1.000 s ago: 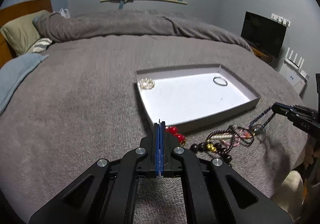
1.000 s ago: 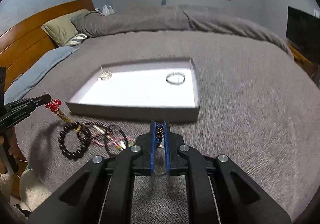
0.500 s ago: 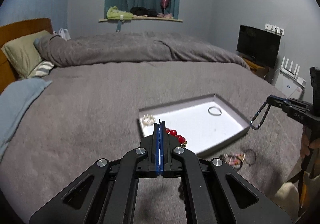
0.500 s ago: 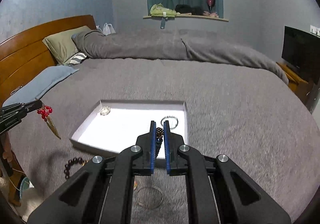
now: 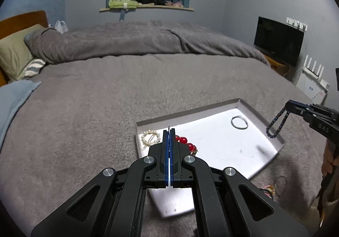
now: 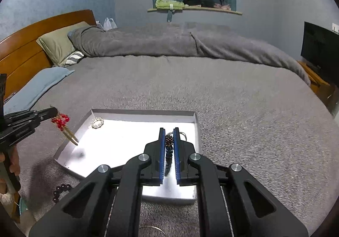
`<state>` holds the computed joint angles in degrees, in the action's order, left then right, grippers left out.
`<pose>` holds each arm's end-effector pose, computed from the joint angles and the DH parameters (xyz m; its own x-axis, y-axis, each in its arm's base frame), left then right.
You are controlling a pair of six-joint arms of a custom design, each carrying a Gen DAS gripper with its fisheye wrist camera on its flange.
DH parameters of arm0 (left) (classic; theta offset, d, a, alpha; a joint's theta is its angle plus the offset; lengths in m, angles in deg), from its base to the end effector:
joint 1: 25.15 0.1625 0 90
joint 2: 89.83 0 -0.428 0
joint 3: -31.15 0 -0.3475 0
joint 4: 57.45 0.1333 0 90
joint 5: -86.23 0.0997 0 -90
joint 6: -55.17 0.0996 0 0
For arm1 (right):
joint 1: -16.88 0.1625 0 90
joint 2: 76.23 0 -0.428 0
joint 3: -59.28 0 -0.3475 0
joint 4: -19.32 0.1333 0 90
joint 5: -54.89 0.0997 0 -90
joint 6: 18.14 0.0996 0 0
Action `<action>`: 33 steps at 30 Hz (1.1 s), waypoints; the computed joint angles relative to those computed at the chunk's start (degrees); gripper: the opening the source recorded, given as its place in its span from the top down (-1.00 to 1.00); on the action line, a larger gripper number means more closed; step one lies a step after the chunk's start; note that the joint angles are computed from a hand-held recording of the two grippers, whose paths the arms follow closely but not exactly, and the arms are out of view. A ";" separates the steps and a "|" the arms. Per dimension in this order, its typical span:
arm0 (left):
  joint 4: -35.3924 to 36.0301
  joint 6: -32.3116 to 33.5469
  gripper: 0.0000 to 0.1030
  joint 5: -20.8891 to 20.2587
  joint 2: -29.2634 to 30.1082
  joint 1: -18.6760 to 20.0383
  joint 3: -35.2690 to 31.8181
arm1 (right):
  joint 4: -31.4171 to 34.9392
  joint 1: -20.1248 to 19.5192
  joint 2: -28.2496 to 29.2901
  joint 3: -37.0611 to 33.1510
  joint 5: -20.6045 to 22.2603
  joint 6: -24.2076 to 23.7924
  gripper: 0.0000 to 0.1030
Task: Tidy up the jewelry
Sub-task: 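Carry the tassel and blue bracelet into the white tray with both tools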
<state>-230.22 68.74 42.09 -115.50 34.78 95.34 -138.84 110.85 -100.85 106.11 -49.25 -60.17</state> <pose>-0.2123 -0.7754 0.1514 -0.7456 0.0634 -0.6634 0.5492 0.6224 -0.5577 0.1675 -0.8400 0.2140 -0.6954 -0.3842 0.6074 -0.6916 0.5875 -0.4202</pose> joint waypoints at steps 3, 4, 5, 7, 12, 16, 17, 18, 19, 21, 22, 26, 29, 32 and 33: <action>3.22 -0.87 0.98 -1.44 1.75 0.82 -3.59 | 2.07 -0.22 1.38 -2.02 0.51 0.53 0.86; 4.04 -1.12 0.98 -2.03 2.16 0.99 -4.39 | 2.30 -0.32 1.50 -1.93 0.81 0.66 0.86; 4.86 -1.28 0.97 -2.69 2.57 1.22 -5.32 | 2.53 -0.35 1.69 -2.03 0.91 0.76 0.86; 6.58 -1.64 0.98 -3.74 3.64 1.67 -7.45 | 3.76 -0.49 2.40 -2.97 1.28 0.98 0.86; 11.61 -3.28 0.98 -4.07 6.46 3.10 -12.78 | 6.12 -0.86 4.38 -5.79 0.52 1.13 0.86; 13.96 -3.44 0.98 -2.33 7.96 4.03 -15.36 | 8.69 -1.43 6.54 -9.57 -1.15 1.77 0.86; 14.24 -3.61 0.98 -1.72 8.14 4.26 -15.59 | 9.21 -1.57 7.07 -10.46 -1.66 1.91 0.86; 14.52 -3.88 0.97 -1.39 8.13 4.42 -15.53 | 9.67 -1.61 7.45 -11.19 -2.09 2.07 0.86; 14.93 -4.16 0.97 -0.61 8.30 4.59 -15.78 | 10.06 -1.70 7.90 -11.92 -2.67 2.34 0.86; 14.63 -3.62 0.98 1.23 8.78 4.69 -16.06 | 10.39 -1.87 8.58 -12.90 -3.68 2.55 0.85; 14.68 -3.49 0.97 1.57 8.78 4.78 -16.03 | 10.10 -1.94 8.74 -12.95 -4.13 2.39 0.86; 15.60 -3.18 0.97 2.98 9.39 5.00 -16.90 | 10.16 -2.20 9.38 -13.63 -5.49 2.30 0.85; 16.76 -3.78 0.97 3.23 9.57 5.23 -17.20 | 10.56 -2.44 9.60 -13.98 -6.18 2.78 0.85; 16.76 -4.11 0.97 3.44 9.39 5.31 -16.61 | 10.49 -2.50 9.64 -13.81 -6.66 2.35 0.85; 16.50 -3.99 0.97 3.47 9.31 5.31 -16.36 | 10.32 -2.42 9.73 -13.83 -6.87 2.10 0.85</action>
<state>-213.71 64.75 45.56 -106.19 40.09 78.98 -128.53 108.43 -91.12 92.27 -56.12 -58.08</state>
